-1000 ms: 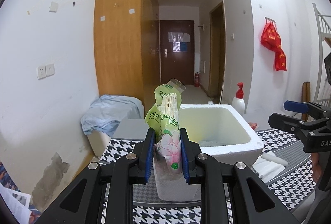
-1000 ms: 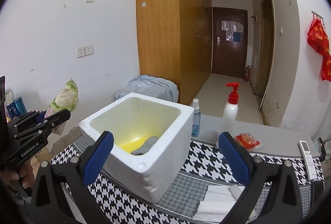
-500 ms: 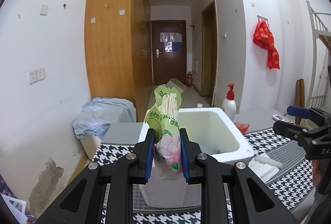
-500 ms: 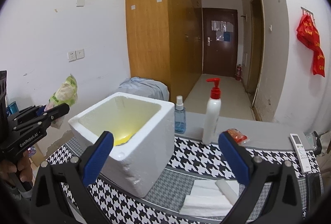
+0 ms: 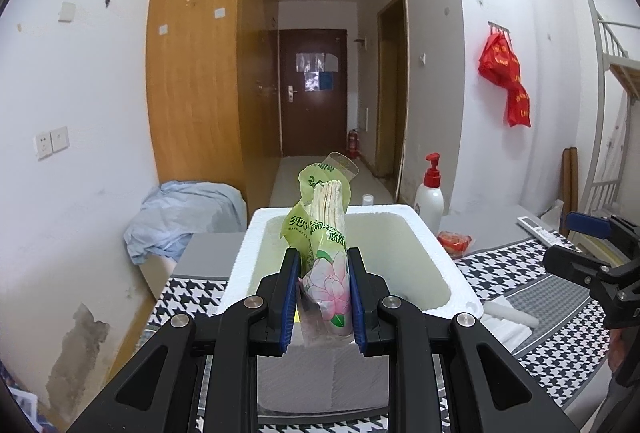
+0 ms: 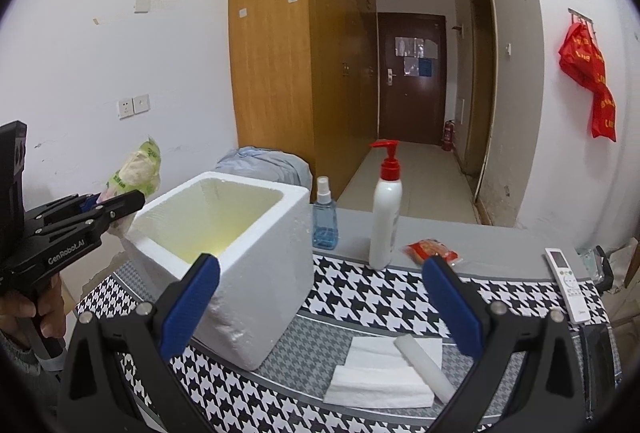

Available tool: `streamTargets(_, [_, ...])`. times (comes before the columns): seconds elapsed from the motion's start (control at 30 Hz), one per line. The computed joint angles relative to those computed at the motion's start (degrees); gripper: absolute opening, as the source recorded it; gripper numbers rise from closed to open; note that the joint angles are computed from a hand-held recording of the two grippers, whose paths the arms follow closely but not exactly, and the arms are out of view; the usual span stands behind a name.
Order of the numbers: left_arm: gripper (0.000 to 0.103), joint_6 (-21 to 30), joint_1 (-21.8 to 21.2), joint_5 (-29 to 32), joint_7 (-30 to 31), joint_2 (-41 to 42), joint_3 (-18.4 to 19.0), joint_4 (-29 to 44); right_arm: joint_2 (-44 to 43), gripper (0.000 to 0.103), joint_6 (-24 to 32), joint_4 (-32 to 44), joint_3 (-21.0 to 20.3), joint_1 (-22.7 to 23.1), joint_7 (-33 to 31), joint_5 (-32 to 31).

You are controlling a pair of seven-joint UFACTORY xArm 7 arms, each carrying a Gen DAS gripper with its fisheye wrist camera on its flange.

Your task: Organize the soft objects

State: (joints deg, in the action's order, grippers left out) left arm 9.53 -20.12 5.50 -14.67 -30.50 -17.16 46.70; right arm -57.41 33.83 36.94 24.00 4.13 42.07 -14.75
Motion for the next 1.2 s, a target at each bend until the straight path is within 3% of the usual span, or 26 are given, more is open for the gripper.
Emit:
streamTargets(0.63, [0.028,0.5,-2.3,-1.0,2.7,5.0,1.9,2.9,-1.3,0.102,2.2,-0.8,-0.2,-0.4,0.4,-0.5])
streamTargets(0.67, [0.031,0.7,-2.5,-1.3,2.9,5.2,2.1,3.1,-1.2,0.102,2.3,-0.7,-0.2,-0.5,0.4,-0.5])
streamTargets(0.73, [0.053,0.5,-2.0,-1.3,2.5,5.6,1.8,3.3,-1.1,0.102,2.5,-0.7,-0.2,-0.5,0.4,-0.6])
streamTargets(0.93, [0.1,-1.4,-0.3,-0.5,0.6,5.1,0.3,2.7,-1.5,0.102,2.8,-1.1,-0.3,-0.5,0.5,-0.9])
streamTargets(1.03, [0.102,-2.1,1.4,0.9,-0.8,4.3,-1.3,2.2,-1.9,0.102,2.8,-1.6,-0.6,-0.4,0.7,-0.7])
streamTargets(1.2, [0.102,-2.2,-0.3,0.5,-0.5,3.8,0.0,2.1,-2.3,0.102,2.7,-1.9,-0.6,-0.2,1.0,-0.4])
